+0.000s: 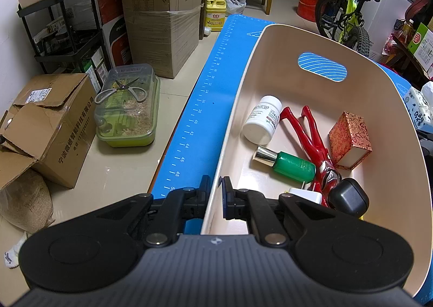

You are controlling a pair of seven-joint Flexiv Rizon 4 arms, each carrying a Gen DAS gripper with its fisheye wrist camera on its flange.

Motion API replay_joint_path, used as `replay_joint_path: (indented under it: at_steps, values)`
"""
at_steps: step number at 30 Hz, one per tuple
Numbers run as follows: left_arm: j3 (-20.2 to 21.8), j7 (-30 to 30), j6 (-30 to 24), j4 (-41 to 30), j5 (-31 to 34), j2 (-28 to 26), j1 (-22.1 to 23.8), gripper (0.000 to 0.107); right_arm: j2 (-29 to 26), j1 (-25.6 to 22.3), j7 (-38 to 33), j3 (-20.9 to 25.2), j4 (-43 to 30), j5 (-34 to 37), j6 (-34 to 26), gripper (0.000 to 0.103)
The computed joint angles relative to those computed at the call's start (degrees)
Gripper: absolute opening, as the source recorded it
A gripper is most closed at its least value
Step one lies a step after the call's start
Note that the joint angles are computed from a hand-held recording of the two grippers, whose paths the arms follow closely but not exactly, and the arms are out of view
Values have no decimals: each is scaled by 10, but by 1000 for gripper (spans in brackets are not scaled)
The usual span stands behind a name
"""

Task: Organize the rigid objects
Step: 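Move the right gripper to the green ointment tin and grasp it, then carry the ointment tin into the bin and release it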

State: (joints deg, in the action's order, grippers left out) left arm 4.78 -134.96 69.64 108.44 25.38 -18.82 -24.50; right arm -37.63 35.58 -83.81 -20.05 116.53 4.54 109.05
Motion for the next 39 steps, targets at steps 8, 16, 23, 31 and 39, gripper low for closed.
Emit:
replay_joint_path:
  at_steps: [8,16,23,31,39]
  values:
    - [0,-2,-1,-1,2,-1,-1,10,23,69,-18,-70,40,69,36,54]
    - [0,-5,-1,-1,2,-1,-2,10,69,128,-78,-120,78,132,66,54]
    - [0,-5,-1,-1,3,0,-2,10,141,149,-135,-101,89,179,79,54]
    - [-1,-5,-1,-1,2,0,-1,10,172,172,-176,-69,69,205,69,54]
    - [-1,-3,-2,1,2,1,0,10,160,191,-157,-48,50,174,19,54]
